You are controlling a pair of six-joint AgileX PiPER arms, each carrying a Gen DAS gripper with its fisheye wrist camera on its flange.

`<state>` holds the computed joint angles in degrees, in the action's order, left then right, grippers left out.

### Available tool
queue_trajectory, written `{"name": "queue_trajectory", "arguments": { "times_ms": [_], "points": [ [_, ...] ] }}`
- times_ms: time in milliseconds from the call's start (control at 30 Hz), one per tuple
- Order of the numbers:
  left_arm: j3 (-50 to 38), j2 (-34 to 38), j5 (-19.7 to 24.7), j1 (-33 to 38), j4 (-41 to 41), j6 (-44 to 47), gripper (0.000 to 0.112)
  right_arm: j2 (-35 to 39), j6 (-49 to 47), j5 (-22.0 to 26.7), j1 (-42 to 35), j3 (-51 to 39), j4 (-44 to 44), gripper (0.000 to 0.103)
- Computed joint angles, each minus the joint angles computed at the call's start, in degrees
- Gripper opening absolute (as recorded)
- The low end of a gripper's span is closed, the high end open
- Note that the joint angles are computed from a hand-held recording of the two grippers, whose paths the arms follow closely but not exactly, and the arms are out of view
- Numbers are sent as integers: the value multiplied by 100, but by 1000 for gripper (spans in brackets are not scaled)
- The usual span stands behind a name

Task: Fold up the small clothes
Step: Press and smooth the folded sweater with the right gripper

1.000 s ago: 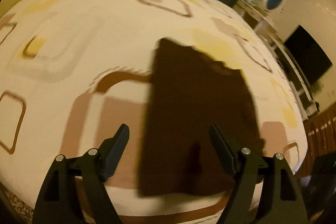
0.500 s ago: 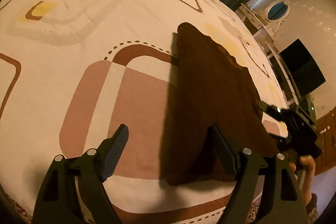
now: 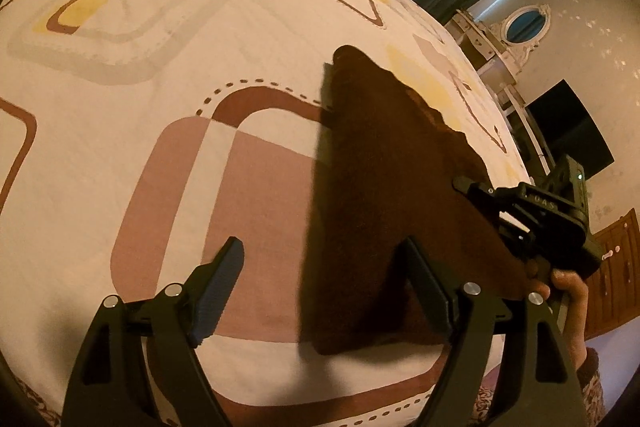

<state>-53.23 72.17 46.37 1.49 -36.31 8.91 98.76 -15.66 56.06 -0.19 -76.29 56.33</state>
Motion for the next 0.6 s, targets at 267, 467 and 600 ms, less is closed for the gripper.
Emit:
{"name": "queue_trajectory", "arguments": {
  "times_ms": [267, 467, 600],
  "points": [
    [-297, 95, -159, -493, 290, -222, 80, -611, -330, -245, -313, 25, -30, 10],
    [-386, 321, -220, -676, 325, -269, 81, -418, -501, -222, -708, 206, -76, 10],
    [-369, 383, -246, -713, 380, -257, 82, -166, -685, -252, -860, 489, 131, 10]
  ]
}}
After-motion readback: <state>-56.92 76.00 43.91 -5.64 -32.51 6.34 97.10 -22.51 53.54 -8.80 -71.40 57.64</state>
